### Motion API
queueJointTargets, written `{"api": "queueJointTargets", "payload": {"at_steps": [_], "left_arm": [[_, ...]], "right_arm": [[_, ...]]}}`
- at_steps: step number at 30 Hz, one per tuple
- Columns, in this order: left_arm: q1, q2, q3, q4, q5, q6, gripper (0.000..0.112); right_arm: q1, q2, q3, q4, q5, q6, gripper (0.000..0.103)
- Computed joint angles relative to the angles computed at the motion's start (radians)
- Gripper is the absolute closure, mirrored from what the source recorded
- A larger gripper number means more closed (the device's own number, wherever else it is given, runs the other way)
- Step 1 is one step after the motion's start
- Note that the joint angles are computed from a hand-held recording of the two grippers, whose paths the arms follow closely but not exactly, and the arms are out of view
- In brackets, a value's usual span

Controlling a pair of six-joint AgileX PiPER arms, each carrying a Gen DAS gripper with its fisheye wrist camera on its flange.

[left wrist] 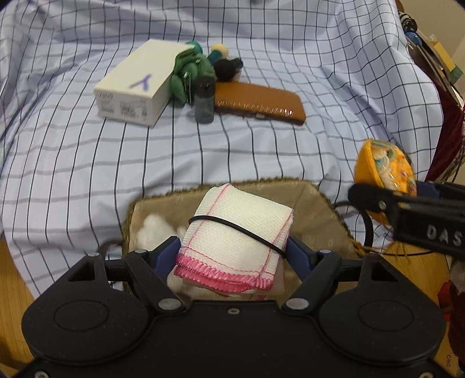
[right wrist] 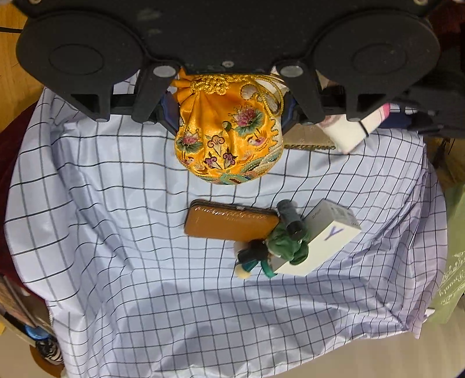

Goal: Organize soft objects
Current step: 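Carry the pink-striped towel with the left tool while the right tool carries the orange pouch over the basket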

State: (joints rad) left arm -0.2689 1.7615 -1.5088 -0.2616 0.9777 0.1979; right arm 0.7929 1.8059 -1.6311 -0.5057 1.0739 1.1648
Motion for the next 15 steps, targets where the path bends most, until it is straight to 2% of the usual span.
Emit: {"api": "queueJointTargets", "payload": {"at_steps": [7,15], "left_arm": [[0.004,-0.053,0.099,0.007,-0.021,-0.037,0.038],[-0.016,-0.113,0.188,0.068,-0.089,-0.132,0.038]], "right_arm": [[0.018,0.033,-0.024,0.016,-0.002,-0.017,0.038],[0.044,0.024,0.007,0.002,-0.021,0.028,0.038]]}}
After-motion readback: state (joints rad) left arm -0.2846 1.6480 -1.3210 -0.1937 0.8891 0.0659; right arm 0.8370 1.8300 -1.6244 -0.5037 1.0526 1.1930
